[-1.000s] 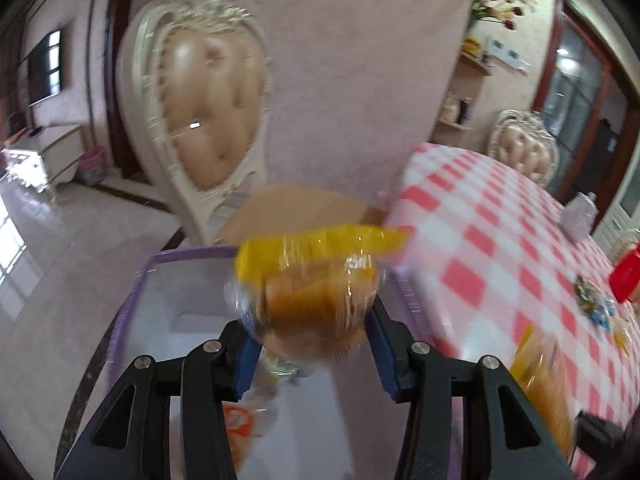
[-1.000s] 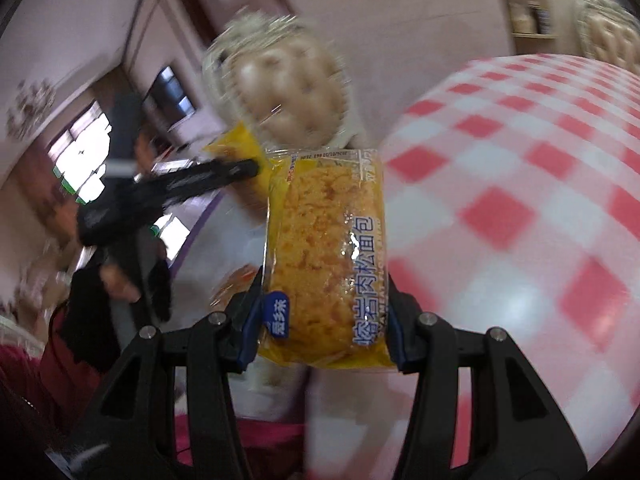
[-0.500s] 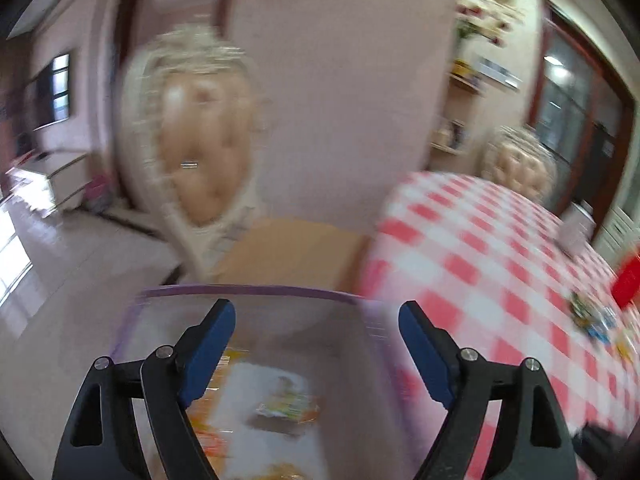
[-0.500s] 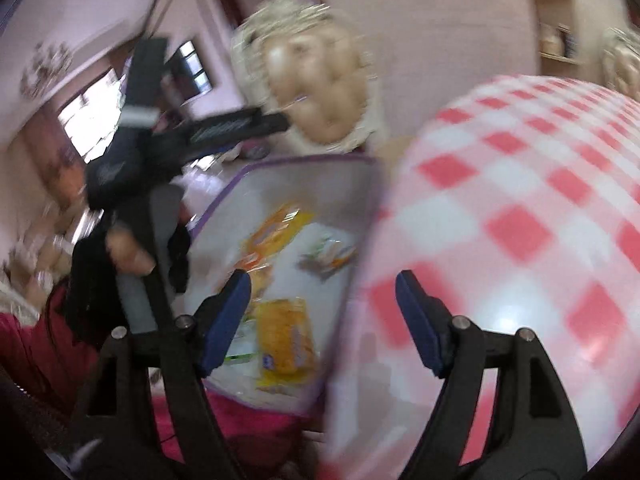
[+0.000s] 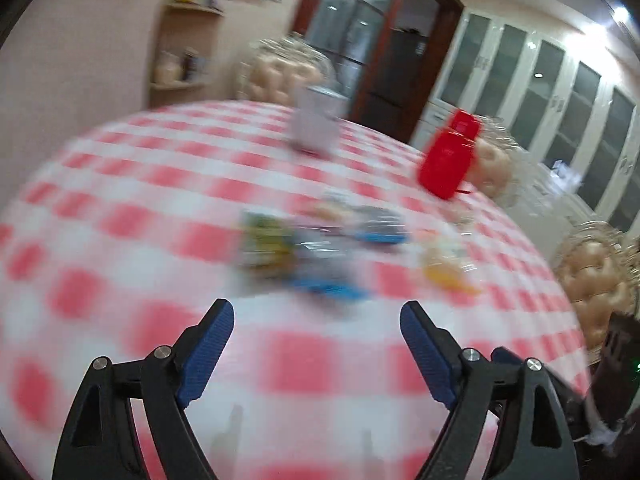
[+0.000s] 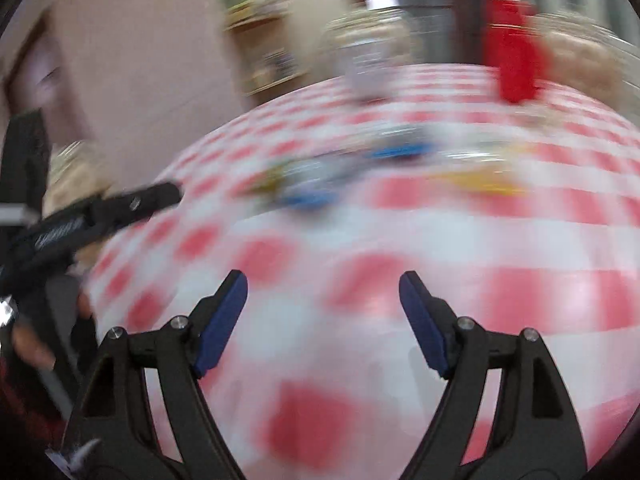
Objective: Organize snacks
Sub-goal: 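Move both open tools back over the snacks on the table, then grasp the small clear cake packet with the right tool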
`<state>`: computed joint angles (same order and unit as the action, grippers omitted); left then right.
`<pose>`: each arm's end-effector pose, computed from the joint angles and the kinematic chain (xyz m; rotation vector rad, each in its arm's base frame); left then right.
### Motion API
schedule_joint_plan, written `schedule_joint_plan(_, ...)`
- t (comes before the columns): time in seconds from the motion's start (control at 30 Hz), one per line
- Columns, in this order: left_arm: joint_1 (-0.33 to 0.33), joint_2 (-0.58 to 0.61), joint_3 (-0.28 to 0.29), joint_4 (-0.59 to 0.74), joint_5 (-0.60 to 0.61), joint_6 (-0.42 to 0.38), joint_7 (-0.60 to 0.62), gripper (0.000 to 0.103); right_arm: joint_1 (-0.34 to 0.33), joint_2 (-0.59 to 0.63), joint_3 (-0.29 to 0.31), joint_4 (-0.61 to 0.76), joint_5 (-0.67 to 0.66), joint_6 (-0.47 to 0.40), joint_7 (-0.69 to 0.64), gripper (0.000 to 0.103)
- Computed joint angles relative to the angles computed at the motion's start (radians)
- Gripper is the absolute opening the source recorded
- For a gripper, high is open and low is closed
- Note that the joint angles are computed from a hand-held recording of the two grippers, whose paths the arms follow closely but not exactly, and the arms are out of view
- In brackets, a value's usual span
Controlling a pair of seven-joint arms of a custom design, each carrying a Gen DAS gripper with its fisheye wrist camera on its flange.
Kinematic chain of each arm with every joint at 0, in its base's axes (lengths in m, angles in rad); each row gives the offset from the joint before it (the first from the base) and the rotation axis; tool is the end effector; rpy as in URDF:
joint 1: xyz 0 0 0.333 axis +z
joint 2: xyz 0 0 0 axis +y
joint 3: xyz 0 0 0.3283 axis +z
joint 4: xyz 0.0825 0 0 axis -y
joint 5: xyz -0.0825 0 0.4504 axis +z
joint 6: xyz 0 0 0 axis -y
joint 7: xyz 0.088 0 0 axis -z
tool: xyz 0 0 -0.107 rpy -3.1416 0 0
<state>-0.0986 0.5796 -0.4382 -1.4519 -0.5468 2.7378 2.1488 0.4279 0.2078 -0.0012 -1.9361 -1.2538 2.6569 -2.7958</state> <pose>0.7497 -0.3321 0.4356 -1.3646 2.3739 -1.3340 0.6174 0.3100 0.3961 -1.2083 1.9920 -0.7540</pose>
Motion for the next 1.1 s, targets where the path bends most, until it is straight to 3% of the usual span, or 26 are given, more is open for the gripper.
schedule_joint_plan(0.13,-0.109,0.131,-0.038,0.154,0.008,0.047,-0.054,0.086,-0.053,-0.167,-0.020,-0.191,-0.050,-0.120,0.226,0.080)
schedule_joint_plan(0.27,-0.128,0.232,-0.140,0.220,-0.008,0.142,-0.009,0.086,-0.155,-0.259,-0.029,-0.286,-0.094,-0.115,0.330,0.084)
schedule_joint_plan(0.37,-0.156,0.259,-0.118,0.271,0.052,0.055,-0.002,0.086,-0.245,-0.252,-0.050,-0.272,-0.135,-0.031,0.312,0.086)
schedule_joint_plan(0.5,-0.113,0.273,-0.168,0.265,-0.003,0.139,0.020,0.087,-0.359,-0.152,-0.088,-0.160,-0.257,0.108,0.410,0.086)
schedule_joint_plan(0.67,-0.128,0.288,-0.119,0.305,0.004,0.074,-0.108,0.087,-0.438,0.031,-0.148,0.058,-0.316,0.270,0.484,0.086)
schedule_joint_plan(0.77,-0.126,0.282,-0.124,0.297,0.014,0.046,-0.093,0.087,-0.484,0.163,-0.148,0.196,-0.065,0.309,0.229,0.086)
schedule_joint_plan(0.9,-0.114,0.266,-0.141,0.267,0.002,0.055,-0.046,0.087,-0.577,0.287,-0.027,0.334,0.282,0.231,-0.246,0.084)
schedule_joint_plan(1.07,-0.130,0.268,-0.113,0.277,0.002,0.037,-0.082,0.087,-0.584,0.370,0.010,0.452,0.431,0.142,-0.506,0.084)
schedule_joint_plan(1.1,-0.130,0.267,-0.112,0.276,0.001,0.038,-0.085,0.087,-0.604,0.399,0.046,0.491,0.492,0.103,-0.606,0.083)
